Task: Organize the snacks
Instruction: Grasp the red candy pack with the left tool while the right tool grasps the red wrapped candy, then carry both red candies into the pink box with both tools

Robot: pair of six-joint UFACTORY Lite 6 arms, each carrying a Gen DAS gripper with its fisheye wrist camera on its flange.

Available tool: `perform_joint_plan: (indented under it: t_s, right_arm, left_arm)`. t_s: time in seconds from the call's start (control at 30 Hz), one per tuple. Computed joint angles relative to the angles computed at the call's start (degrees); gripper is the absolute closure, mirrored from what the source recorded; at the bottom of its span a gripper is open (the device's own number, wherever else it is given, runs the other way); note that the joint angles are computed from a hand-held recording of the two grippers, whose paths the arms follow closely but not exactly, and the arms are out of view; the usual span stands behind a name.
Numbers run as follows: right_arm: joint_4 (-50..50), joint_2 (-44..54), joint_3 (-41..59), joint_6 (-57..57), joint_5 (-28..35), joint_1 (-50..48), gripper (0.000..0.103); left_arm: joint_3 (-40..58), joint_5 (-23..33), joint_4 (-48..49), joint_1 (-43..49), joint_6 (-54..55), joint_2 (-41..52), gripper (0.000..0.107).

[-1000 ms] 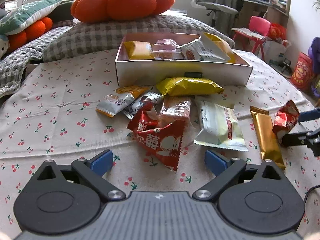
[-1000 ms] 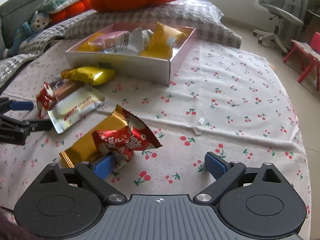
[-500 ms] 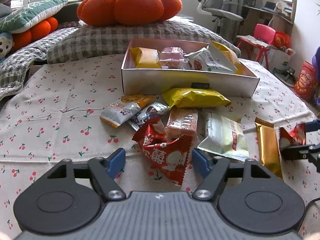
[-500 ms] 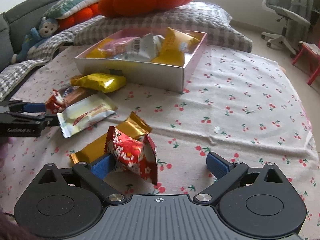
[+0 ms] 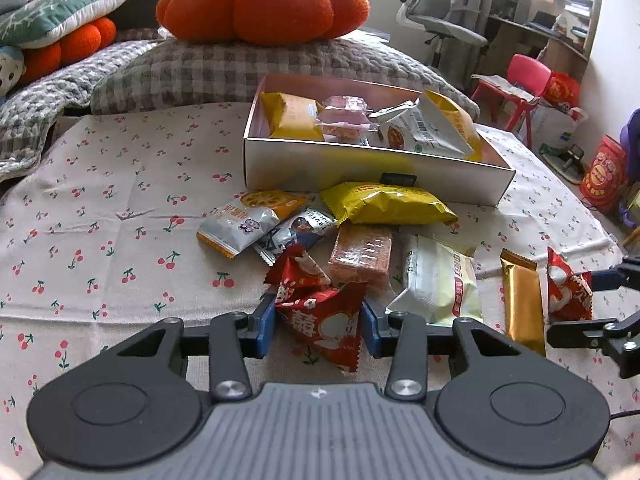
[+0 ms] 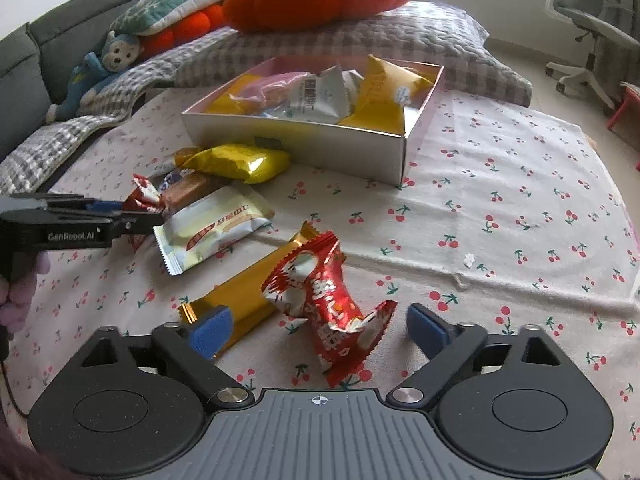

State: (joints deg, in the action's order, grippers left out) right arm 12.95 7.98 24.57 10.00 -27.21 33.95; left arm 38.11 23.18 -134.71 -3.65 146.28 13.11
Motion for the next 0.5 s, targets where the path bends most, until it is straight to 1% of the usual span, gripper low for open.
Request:
perform_joint_plan:
  t_s: [0.07,0.1,0.17,0.2,0.23,0.27,0.3,0.37,0.5]
  right_arm:
    - [1.22,0.26,0.17,-1.02,-0.01,0.30,0.028]
    - [1.88,0.34,0.26,-1.58,0.02,0.39,0.031]
    - [3.03,0.13,0.22,-2.54,0.01,0.43,0.045]
    - [3.36,0.03,0.32,-2.90,0.31,0.27,0.048]
    - [3.60,-0.08,0.41,-3.19,0.57,0.09,0.060]
    - [3.11,-0.25,0.53,-2.99,0.96,-0.31,0.069]
    - [2.42,-0.28,0.71,-2.58,1.35,-0.77,0.073]
    - [0.76,-0.45,1.09,-1.16,2.20,-1.64,0.073]
    - [0.97,-1.18,0.99,-1.25,2.06,-1.58,0.073]
  left_arm:
    - [0.16,-0.44,0.31,-0.06,-0.71,-0.11,0.070]
    - [0.27,-0.83,0.44,-0.14,-1.01,-0.19,0.071]
    - [0.83,-1.70,2.32,-0.14,-2.97,-0.27,0.071]
    - [0.96,-1.91,3.09,-0.12,-3.83,-0.42,0.072]
    - [1.25,-2.13,4.13,-0.04,-4.91,-0.46,0.072]
    - [1.45,-2.39,4.99,-0.03,-5.88,-0.57,0.072]
    - [1.72,-2.67,6.01,-0.03,-7.03,-0.64,0.072]
    - [2.29,-3.33,8.71,-0.02,-9.89,-0.80,0.073]
    - [3.56,-3.70,16.39,0.63,-18.14,-1.26,0.073]
